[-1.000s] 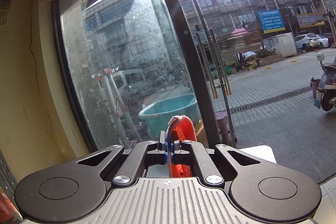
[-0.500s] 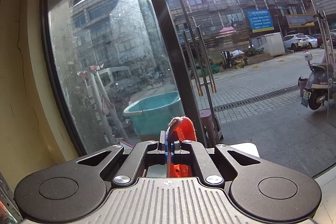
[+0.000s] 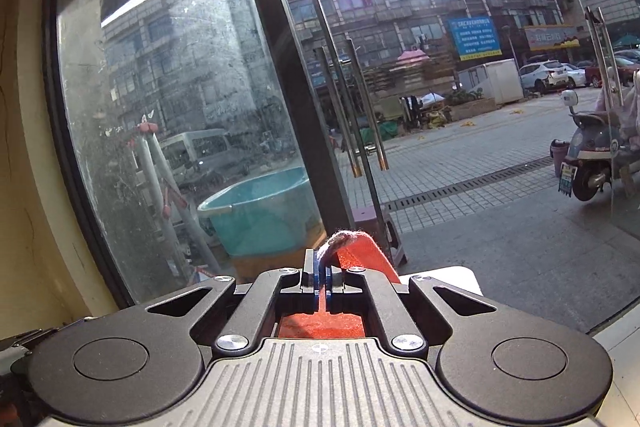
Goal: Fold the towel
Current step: 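Lay the towel flat on the table and open both tools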
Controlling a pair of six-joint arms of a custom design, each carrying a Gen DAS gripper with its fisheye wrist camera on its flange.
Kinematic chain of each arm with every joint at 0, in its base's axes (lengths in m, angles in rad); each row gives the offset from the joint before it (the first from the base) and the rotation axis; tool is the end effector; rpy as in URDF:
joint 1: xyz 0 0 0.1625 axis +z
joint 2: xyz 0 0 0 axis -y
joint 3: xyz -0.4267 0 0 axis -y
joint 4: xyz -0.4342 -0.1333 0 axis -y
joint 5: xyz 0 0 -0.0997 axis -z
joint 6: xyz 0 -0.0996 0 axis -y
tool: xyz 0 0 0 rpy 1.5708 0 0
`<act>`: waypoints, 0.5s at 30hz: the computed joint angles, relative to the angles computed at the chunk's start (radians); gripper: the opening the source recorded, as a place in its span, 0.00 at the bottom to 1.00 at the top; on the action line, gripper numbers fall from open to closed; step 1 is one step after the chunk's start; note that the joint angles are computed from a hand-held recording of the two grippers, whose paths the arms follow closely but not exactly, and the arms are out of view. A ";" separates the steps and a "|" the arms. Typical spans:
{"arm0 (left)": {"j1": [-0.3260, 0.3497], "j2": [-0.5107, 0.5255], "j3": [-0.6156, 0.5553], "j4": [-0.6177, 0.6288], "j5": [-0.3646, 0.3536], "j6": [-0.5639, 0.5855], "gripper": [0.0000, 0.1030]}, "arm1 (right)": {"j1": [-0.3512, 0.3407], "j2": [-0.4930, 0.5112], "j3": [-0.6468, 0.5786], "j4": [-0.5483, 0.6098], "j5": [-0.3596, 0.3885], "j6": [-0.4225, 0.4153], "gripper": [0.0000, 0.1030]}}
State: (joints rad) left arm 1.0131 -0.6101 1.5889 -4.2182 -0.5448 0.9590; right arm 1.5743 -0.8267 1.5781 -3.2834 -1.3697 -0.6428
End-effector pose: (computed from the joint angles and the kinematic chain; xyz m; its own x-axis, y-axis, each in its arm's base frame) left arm -0.1500 -0.6533 0.1509 -0.5536 -0.3251 -0.7667 0.6990 0.3191 -0.6400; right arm 0.1558 -0.7428 0.2059 -0.7826 -0.4770 0.3999 -0.5886 0.3580 -0.7248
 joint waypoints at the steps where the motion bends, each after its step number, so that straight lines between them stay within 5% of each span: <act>1: -0.001 -0.013 0.038 0.044 0.015 -0.046 0.02 | -0.006 -0.017 0.021 0.033 -0.028 -0.005 0.03; 7: -0.005 -0.110 0.289 0.425 0.073 -0.450 0.05 | -0.065 -0.109 0.120 0.291 -0.208 -0.042 0.04; 10: 0.002 -0.184 0.390 0.588 0.021 -0.620 0.12 | -0.085 -0.122 0.145 0.360 -0.287 -0.022 0.04; 12: 0.002 -0.222 0.440 0.600 -0.024 -0.643 0.17 | -0.088 -0.124 0.147 0.375 -0.315 -0.033 0.11; 15: -0.004 -0.225 0.461 0.494 -0.041 -0.550 0.38 | -0.081 -0.119 0.144 0.376 -0.315 -0.060 0.21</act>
